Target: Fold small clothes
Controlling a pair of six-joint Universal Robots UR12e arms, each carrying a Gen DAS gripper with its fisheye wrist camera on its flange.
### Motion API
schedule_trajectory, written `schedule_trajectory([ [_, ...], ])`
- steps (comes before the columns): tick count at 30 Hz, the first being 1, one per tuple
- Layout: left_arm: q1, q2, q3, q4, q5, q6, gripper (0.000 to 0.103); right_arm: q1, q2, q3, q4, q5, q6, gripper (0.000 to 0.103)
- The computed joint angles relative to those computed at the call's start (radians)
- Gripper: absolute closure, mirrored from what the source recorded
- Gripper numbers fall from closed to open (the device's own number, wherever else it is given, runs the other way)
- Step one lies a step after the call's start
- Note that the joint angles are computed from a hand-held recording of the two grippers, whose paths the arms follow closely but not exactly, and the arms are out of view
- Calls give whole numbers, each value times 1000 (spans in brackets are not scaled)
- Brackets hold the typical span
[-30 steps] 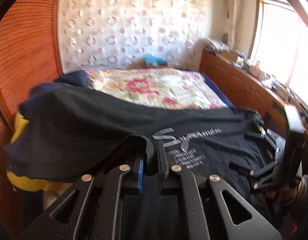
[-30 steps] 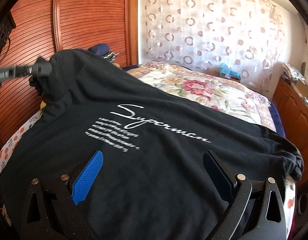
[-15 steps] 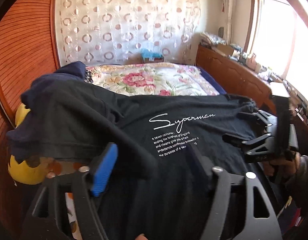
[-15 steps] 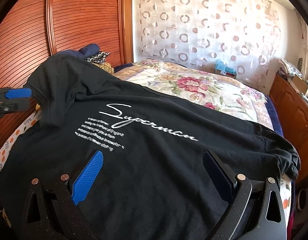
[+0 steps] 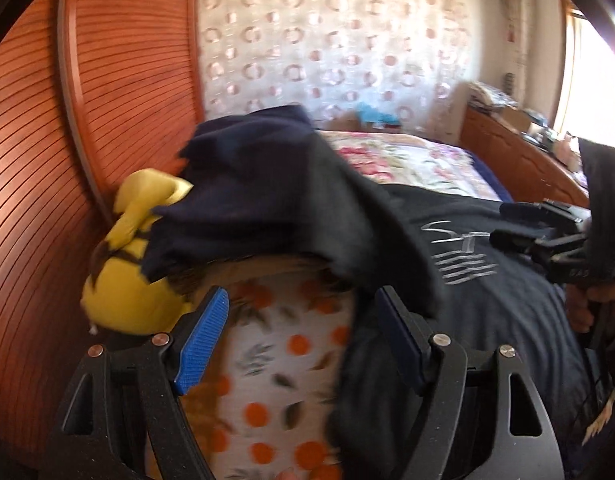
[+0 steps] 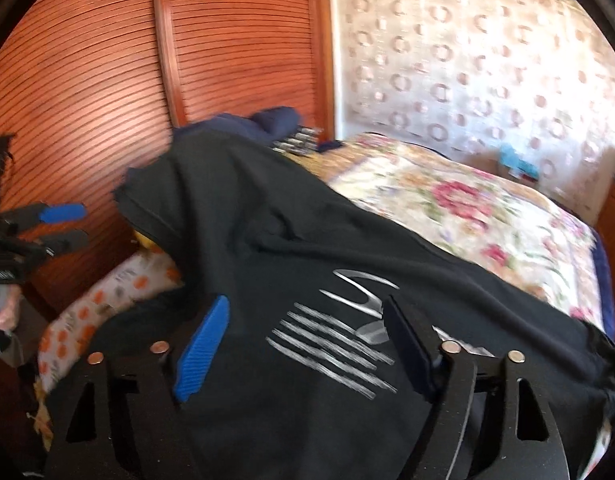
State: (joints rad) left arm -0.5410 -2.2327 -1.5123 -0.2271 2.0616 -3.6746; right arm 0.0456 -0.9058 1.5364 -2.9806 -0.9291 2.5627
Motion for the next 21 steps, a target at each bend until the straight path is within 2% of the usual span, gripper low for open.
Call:
schedule_trajectory([
  [3,11,12,-35,7,4,-34,27,32,17,-37,24,33,-29,32],
  [6,17,23,-62,6,16,-54,27,61,32,-60,38,62,-64,32],
  [10,24,42,-105,18,19,-80,27,88,50,-65,13,83,-104,32],
  [13,29,53,-132,25,22,-104,27,109,66,-60,-31,67,-144,32],
  [15,32,58,-147,27,23,-121,27,127,78,-53,-87,25,-178,32],
  [17,34,63,-160,30,23,-137,27,154,95,-53,-176,-76,-202,32],
  [20,36,66,-171,35,21,-146,27,179,117,-66,-227,-175,-217,47],
  [21,36,66,-172,36,20,-147,27,184,126,-74,-234,-197,-213,58],
])
